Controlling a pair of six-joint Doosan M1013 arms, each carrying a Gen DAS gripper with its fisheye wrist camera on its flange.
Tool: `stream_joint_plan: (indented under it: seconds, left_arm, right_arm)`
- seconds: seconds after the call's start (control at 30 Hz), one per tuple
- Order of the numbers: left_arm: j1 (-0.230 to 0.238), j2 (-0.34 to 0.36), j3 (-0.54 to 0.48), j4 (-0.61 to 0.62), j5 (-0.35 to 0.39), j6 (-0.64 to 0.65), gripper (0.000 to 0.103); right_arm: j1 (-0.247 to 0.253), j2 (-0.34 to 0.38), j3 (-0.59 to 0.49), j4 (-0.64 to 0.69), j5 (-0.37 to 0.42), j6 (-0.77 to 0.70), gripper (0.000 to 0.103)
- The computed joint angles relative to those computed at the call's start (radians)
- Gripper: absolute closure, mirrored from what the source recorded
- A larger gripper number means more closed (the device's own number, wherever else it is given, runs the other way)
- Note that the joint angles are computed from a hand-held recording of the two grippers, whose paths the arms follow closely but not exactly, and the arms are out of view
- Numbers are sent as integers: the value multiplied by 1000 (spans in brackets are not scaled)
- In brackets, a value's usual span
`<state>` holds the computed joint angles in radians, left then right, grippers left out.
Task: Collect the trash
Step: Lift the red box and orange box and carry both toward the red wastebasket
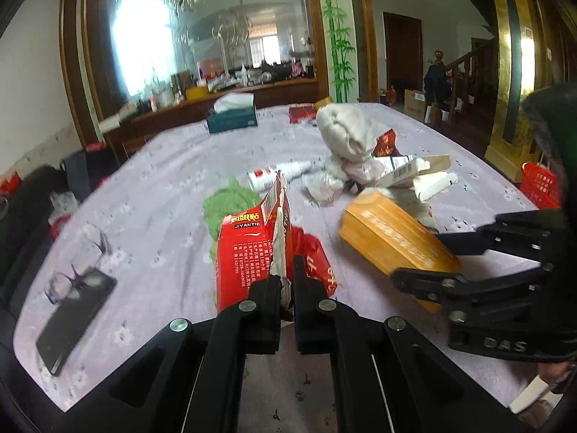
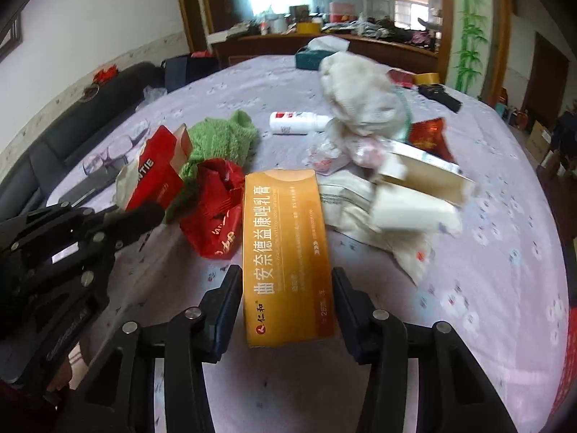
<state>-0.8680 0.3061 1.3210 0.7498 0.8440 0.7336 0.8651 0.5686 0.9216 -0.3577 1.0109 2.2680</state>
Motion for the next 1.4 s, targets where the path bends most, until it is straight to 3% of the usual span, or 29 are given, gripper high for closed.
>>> stream_joint_plan:
  seconds: [0.23, 0.6, 1.27, 1.4]
  left_arm:
    - [-30, 8, -14, 110, 38, -44, 98]
    - [-47, 12, -20, 153, 53, -42, 98]
    - [-52, 17, -31, 160, 58, -29, 98]
    - [-38, 6, -31, 94, 10, 6, 98]
  right_arm:
    - [8, -67, 95, -47, -61, 115, 50]
    - [20, -122, 163, -125, -97, 218, 50]
    - [24, -160, 203, -171, -114, 292, 50]
    - [21, -171, 214, -173, -129, 310, 50]
